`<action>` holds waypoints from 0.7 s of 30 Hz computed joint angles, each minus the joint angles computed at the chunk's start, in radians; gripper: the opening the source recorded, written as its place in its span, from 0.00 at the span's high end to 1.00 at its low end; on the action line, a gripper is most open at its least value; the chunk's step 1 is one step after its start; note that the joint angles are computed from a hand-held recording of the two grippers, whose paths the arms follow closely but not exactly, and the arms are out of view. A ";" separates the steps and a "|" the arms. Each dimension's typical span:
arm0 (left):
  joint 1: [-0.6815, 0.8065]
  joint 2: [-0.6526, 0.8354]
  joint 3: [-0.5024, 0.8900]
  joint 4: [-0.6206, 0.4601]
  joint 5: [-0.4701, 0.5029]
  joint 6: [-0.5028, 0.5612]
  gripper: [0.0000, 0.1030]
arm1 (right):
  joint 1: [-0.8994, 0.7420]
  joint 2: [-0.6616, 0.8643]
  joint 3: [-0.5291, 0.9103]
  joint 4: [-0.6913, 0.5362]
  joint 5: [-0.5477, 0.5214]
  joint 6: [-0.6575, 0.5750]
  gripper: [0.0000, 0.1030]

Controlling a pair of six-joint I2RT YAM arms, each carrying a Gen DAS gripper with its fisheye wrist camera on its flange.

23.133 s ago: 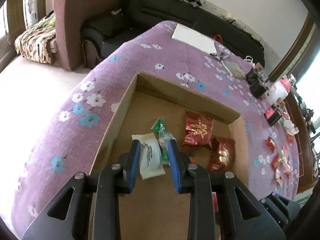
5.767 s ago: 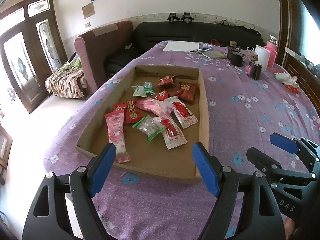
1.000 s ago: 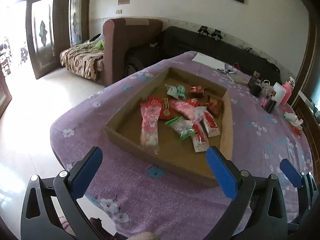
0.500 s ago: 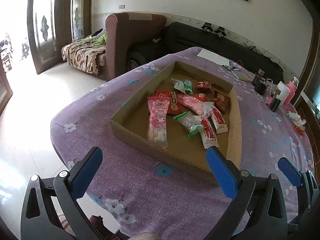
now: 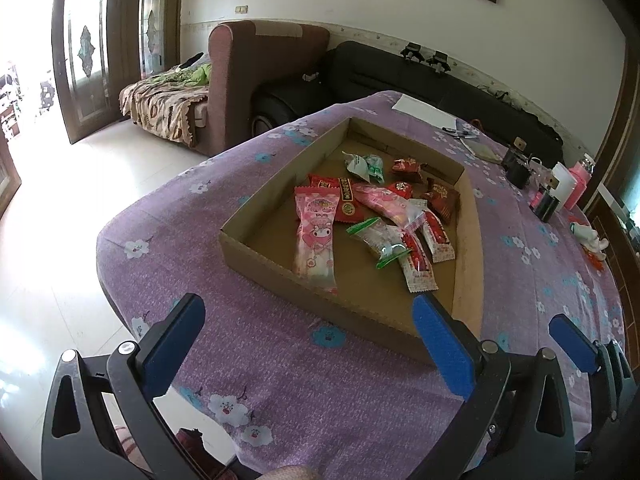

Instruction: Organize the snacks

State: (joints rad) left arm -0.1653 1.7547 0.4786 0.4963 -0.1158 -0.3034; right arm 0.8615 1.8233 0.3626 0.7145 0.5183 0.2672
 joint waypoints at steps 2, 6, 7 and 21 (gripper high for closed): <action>0.000 0.000 0.000 -0.001 0.000 0.001 0.00 | 0.000 0.001 0.000 0.000 -0.001 0.001 0.20; -0.001 0.001 -0.003 0.001 0.004 0.004 0.00 | 0.001 0.002 -0.001 0.001 -0.001 0.003 0.20; -0.002 0.001 -0.004 0.001 0.005 0.005 0.00 | 0.002 0.002 -0.001 0.001 -0.001 0.003 0.20; -0.001 0.002 -0.005 -0.005 0.019 0.009 0.00 | 0.011 0.014 0.002 0.002 0.004 0.009 0.19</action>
